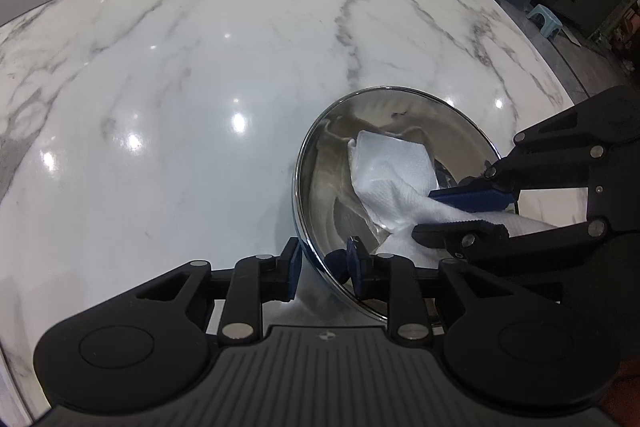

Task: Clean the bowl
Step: 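Wipe the bowl interior with the towel in the right tool, holding the rim with the left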

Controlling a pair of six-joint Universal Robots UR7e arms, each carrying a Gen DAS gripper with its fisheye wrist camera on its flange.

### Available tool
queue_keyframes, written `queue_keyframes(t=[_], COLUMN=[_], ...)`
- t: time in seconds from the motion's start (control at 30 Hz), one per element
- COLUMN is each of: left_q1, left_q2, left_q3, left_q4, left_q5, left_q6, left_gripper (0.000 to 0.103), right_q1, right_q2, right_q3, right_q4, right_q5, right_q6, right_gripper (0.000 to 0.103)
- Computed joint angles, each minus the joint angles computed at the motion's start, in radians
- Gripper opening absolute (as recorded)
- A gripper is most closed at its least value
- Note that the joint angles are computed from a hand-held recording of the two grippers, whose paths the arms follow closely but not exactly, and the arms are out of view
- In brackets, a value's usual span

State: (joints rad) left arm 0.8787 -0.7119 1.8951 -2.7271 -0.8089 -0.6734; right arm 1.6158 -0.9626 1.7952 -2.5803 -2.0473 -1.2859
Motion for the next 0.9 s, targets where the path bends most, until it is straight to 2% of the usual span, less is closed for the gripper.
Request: queue_keyframes(t=[0.23, 0.43, 0.53, 0.6, 0.8, 0.9], left_q1=[0.001, -0.001, 0.0, 0.001, 0.0, 0.001], left_q2=[0.003, 0.007, 0.006, 0.005, 0.002, 0.002], left_q3=[0.0, -0.005, -0.006, -0.006, -0.003, -0.001], left_q4=[-0.013, -0.004, -0.005, -0.004, -0.004, -0.01], left_q5=[0.004, 0.013, 0.013, 0.012, 0.013, 0.013], left_q6=[0.01, 0.01, 0.012, 0.015, 0.021, 0.02], left_gripper=[0.019, 0.018, 0.018, 0.018, 0.018, 0.017], right_q1=[-0.002, -0.019, -0.023, -0.019, 0.001, 0.003], right_q2=[0.001, -0.009, -0.007, -0.004, 0.007, 0.012], right_q3=[-0.01, -0.061, -0.07, -0.064, 0.01, 0.026], right_q4=[0.024, 0.218, 0.24, 0.212, -0.049, -0.116], right_q5=[-0.001, 0.072, 0.081, 0.065, -0.006, -0.008], right_q6=[0.0, 0.096, 0.102, 0.082, -0.094, -0.143], right_gripper=[0.015, 0.016, 0.016, 0.015, 0.015, 0.014])
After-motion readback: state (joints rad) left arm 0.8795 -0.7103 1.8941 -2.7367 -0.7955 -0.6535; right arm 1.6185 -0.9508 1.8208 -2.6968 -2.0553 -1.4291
